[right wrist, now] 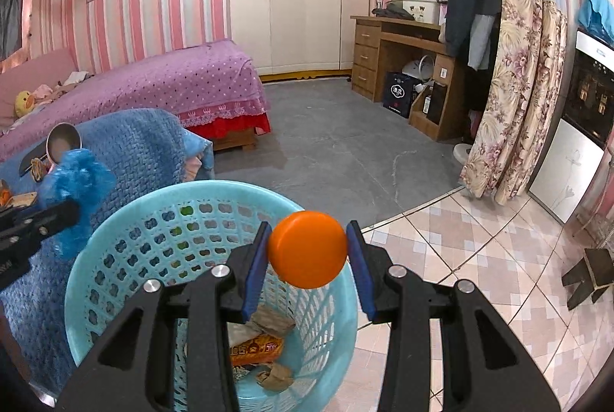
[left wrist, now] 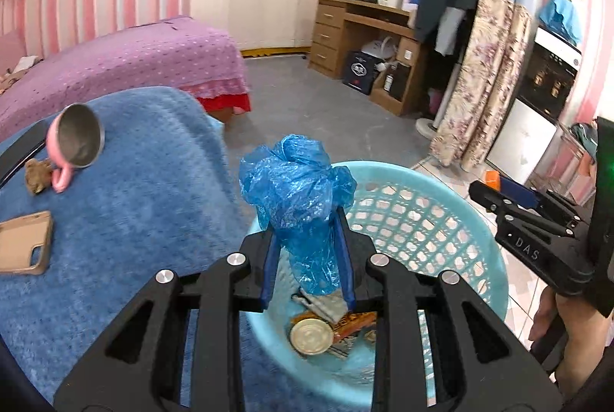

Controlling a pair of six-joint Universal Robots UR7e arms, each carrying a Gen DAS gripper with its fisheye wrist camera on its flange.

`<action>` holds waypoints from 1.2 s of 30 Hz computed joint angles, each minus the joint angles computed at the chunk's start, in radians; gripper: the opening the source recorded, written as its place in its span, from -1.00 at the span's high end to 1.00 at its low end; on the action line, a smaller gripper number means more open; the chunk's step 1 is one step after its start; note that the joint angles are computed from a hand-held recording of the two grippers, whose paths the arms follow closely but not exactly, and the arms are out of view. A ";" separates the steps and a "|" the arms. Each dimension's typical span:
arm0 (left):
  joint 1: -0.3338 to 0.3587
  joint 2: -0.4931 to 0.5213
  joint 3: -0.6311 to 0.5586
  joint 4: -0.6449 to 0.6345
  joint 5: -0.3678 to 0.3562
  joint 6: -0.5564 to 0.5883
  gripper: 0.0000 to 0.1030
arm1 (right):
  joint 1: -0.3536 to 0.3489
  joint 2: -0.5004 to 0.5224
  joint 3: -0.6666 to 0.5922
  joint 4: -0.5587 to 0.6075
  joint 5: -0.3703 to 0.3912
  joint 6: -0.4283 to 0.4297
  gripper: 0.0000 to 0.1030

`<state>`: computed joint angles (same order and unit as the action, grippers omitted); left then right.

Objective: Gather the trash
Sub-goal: 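Carry the blue bag and orange cap over the basket and open both tools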

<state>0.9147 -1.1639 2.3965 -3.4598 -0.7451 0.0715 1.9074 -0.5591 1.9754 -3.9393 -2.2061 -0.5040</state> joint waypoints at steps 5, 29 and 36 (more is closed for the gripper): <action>-0.016 0.015 -0.004 -0.009 0.029 0.015 -0.54 | -0.008 -0.011 0.010 0.003 0.009 0.020 0.22; -0.001 -0.198 0.082 -0.150 0.291 0.141 -0.89 | 0.092 0.091 -0.108 0.053 -0.045 0.051 -0.78; 0.021 -0.317 0.102 -0.092 0.307 0.160 -0.89 | 0.139 0.151 -0.195 0.101 -0.101 0.062 -0.87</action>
